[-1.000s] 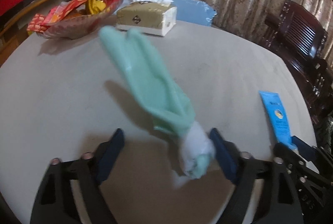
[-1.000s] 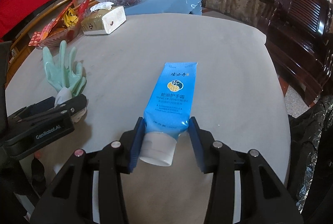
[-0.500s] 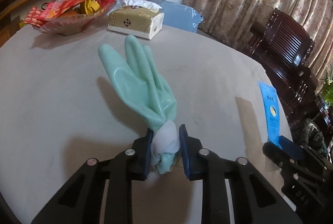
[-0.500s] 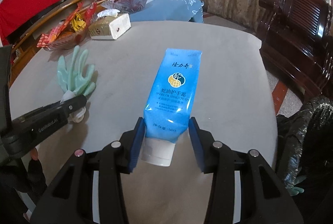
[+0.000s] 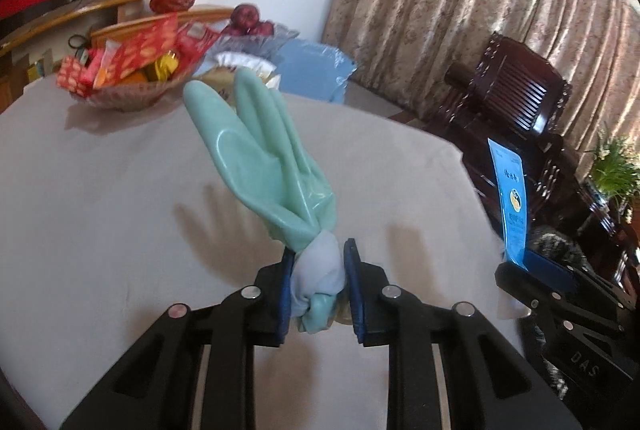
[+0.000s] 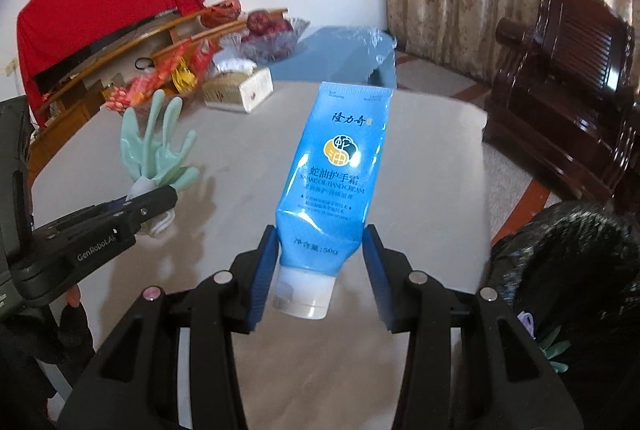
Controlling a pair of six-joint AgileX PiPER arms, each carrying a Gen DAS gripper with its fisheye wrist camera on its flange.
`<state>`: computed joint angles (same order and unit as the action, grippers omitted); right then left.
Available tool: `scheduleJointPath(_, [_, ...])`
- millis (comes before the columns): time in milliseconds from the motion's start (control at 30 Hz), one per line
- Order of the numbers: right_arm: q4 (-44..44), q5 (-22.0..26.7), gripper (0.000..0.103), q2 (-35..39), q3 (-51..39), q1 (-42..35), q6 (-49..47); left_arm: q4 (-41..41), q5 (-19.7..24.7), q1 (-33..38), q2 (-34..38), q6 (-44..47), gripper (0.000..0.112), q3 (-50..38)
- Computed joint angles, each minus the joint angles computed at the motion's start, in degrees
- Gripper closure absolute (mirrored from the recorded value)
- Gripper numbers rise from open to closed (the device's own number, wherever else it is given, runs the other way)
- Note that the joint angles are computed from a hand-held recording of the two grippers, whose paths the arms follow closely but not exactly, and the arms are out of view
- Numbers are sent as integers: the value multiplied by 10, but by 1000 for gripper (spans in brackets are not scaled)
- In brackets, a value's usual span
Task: Collect trash
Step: 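Carry the glove and tube over the bin and open both tools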
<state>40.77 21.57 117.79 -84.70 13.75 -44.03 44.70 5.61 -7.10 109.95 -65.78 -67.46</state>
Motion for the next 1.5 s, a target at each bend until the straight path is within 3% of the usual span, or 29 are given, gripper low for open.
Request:
scheduleJointPath(200, [64, 1, 61, -57, 46, -24, -68, 64, 10, -31, -41, -57, 89, 15])
scheduleJointPath(300, [92, 7, 61, -81, 68, -40, -95, 22, 12, -45, -53, -13, 89, 13])
scheduleJointPath(667, [155, 11, 61, -161, 139, -114, -173, 10, 29, -118, -63, 11, 89, -20])
scheduleJointPath(1067, [229, 35, 61, -214, 195, -245, -274, -114, 55, -210, -6, 157, 89, -126])
scheduleJointPath(1500, [240, 32, 61, -181, 204, -345, -320, -392, 104, -264, 130, 460, 89, -309])
